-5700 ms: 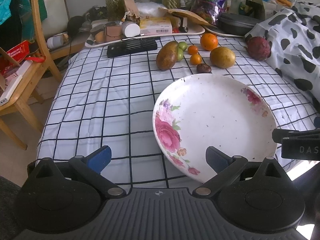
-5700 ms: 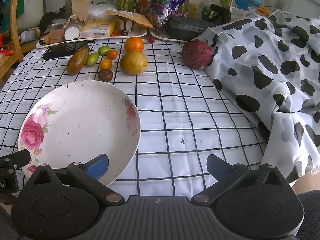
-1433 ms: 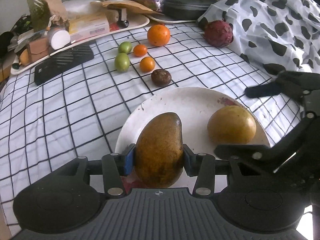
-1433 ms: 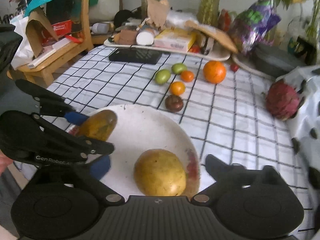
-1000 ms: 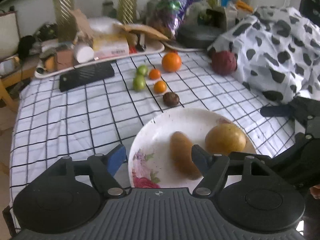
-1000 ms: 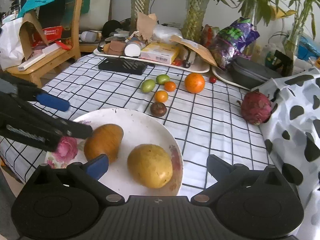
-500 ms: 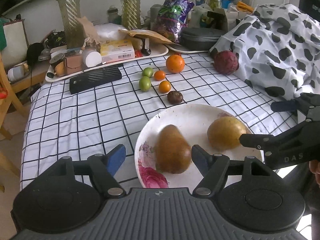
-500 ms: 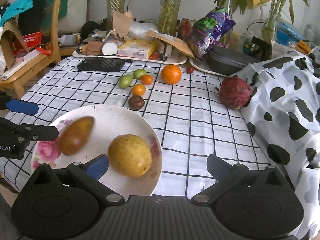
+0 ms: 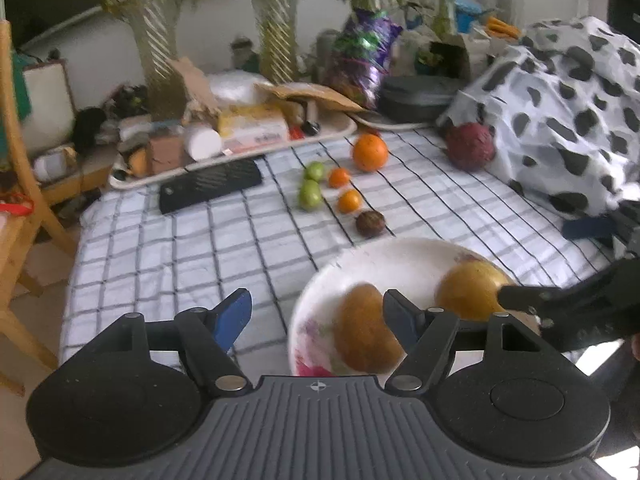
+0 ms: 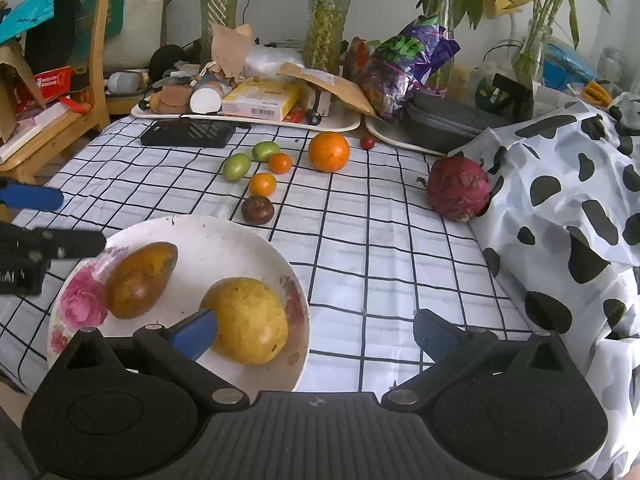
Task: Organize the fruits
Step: 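Lower both fruits onto the rose plate and open both tools, then grasp a green lime with the left tool while the right tool grasps the dark brown fruit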
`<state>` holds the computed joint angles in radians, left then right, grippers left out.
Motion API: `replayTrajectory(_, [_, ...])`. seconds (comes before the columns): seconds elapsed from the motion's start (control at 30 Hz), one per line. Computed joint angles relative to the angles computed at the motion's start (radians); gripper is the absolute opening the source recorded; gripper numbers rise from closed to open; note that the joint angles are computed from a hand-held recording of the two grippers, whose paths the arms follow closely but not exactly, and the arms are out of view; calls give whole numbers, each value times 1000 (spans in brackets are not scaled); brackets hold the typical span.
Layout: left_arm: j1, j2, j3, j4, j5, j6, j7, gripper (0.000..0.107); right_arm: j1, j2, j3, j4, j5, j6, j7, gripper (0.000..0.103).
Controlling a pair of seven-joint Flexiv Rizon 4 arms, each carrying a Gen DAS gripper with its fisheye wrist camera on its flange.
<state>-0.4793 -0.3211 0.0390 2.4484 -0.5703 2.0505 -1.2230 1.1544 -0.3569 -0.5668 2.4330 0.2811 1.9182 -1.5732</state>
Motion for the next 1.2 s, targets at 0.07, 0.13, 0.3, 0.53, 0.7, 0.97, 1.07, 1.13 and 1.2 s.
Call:
replayTrajectory(0.07, [-40,-20,23,-9,-49,45,24,71,-8,-4,4,-5,-1,0,2,103])
replayTrajectory(0.13, [-35,-41,16,-10,-48,116,23,71,-17,-11,9,-13,-3,1,4,103])
replayTrajectory(0.3, [19,-53,-21,-32,-22,133,59,71,-48,-34,20,-44,-8,0,11,103])
replayTrajectory(0.53, [107,-54,-43,-75,95,34,30,71,-298,-34,247,-103,-96,-2,36,103])
replayTrajectory(0.7, [157,-68,-43,-118,187,-31,7,71,-429,-56,360,-154,-166,-8,48,103])
replayTrajectory(0.97, [276,-104,-93,-202,347,-127,-29,71,-668,-107,570,-243,-338,-29,73,96])
replayTrajectory(1.07, [332,-121,-128,-234,402,-161,-43,71,-767,-135,657,-285,-422,-58,91,88])
replayTrajectory(1.13, [366,-133,-152,-256,432,-185,-46,71,-840,-161,725,-318,-481,-82,105,84])
replayTrajectory(1.2, [403,-144,-180,-275,455,-204,-51,71,-923,-190,805,-356,-542,-120,116,76])
